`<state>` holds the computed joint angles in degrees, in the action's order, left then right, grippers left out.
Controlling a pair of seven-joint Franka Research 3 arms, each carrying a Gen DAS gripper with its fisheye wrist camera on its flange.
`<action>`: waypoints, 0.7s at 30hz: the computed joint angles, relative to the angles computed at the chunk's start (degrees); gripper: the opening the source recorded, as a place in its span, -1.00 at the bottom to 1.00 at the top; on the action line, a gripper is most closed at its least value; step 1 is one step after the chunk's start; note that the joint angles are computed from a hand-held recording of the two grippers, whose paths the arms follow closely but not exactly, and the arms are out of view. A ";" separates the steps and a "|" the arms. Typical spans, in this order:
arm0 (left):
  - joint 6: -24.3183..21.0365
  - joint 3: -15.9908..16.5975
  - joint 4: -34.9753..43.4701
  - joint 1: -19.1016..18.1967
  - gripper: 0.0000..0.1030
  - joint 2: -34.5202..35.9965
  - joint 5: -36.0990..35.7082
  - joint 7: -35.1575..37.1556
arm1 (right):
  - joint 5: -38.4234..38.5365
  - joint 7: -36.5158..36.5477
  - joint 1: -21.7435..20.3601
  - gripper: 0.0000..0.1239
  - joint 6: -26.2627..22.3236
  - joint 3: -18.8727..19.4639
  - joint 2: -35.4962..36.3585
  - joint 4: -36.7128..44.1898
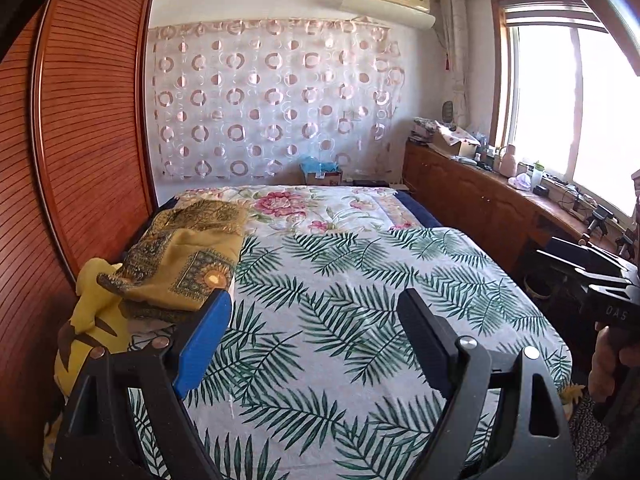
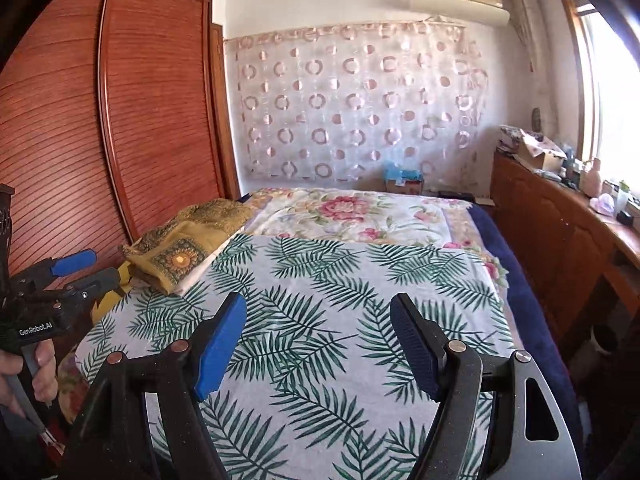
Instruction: Fold small clothes
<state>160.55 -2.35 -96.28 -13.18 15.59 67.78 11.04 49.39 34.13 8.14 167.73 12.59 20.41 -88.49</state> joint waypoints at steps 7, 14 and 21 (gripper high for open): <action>-0.51 -0.10 3.17 -0.69 0.66 0.01 0.57 -0.40 | 11.27 -8.88 -1.61 0.23 6.10 3.68 -4.44 -4.33; -0.96 -0.11 4.81 -1.11 0.66 -0.57 1.28 -0.70 | 26.30 -21.72 -0.46 0.23 10.28 3.96 -8.77 -7.04; -2.20 -0.70 3.60 -1.16 0.66 -2.56 5.14 -3.61 | 37.23 -31.77 2.65 0.23 11.33 1.28 -7.48 -4.98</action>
<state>158.35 -3.05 -92.68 -14.35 13.03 72.93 7.43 86.62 2.37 10.79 179.06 13.87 12.93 -93.47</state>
